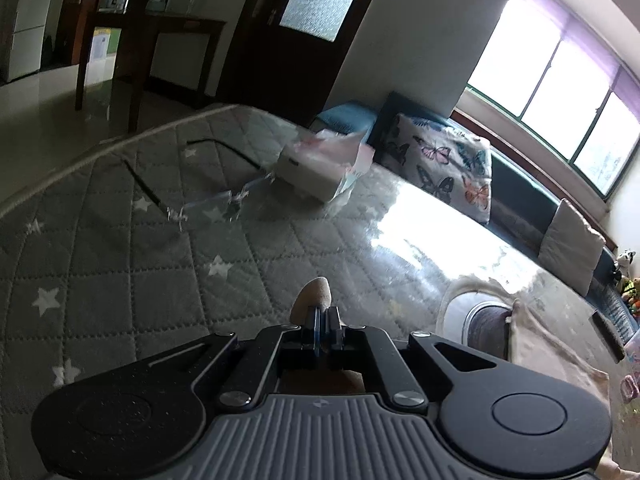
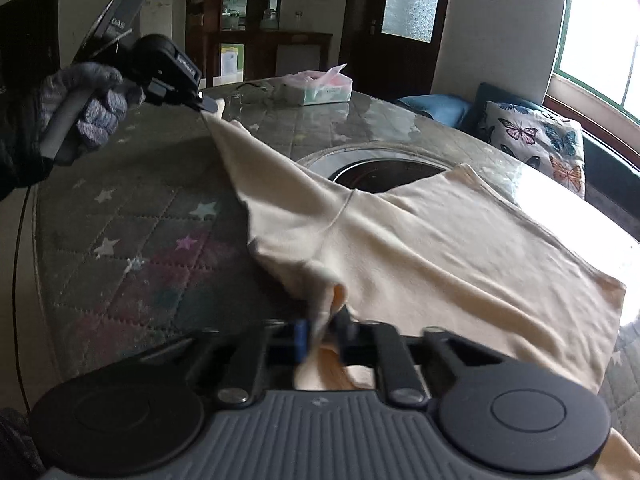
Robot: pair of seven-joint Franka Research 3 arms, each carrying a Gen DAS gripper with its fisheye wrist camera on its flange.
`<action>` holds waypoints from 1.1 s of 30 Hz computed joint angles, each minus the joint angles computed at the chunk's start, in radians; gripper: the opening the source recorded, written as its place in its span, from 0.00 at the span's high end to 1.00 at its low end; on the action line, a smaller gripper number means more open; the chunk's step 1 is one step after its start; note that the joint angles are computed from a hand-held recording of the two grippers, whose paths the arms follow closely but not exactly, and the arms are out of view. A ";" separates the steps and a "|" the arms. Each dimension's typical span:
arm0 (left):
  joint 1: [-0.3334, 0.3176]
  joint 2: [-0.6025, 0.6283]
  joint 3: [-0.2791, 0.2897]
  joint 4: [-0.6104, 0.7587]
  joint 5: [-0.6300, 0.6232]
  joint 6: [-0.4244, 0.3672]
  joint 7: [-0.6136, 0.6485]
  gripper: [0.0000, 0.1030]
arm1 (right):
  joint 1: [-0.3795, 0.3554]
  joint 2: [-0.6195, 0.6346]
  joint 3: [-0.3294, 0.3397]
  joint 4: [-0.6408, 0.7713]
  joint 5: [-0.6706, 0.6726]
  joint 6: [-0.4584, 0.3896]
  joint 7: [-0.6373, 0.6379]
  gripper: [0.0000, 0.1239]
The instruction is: Fold clothes
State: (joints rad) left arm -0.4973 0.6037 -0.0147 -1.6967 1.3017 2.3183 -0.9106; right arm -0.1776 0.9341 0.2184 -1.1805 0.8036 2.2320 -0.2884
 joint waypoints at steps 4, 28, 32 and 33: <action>-0.022 -0.035 0.002 -0.050 0.060 -0.023 -0.047 0.97 | -0.033 -0.053 0.007 -0.074 0.019 -0.004 -0.085 0.94; -0.005 -0.110 -0.089 -0.198 0.018 -0.071 -0.064 0.95 | -0.079 -0.087 -0.085 -0.029 -0.014 -0.290 -0.031 0.70; -0.014 -0.051 -0.078 -0.093 0.074 0.000 0.021 0.95 | -0.062 -0.042 -0.089 0.021 -0.012 -0.200 0.046 0.70; -0.018 -0.031 -0.075 -0.059 0.081 0.020 0.051 0.95 | -0.059 -0.027 -0.090 0.039 -0.022 -0.191 0.074 0.70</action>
State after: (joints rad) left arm -0.5150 0.5730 -0.0896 -1.7557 1.3828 2.3383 -0.8592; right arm -0.2365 0.9071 0.1283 -1.1413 0.7814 2.0409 -0.2141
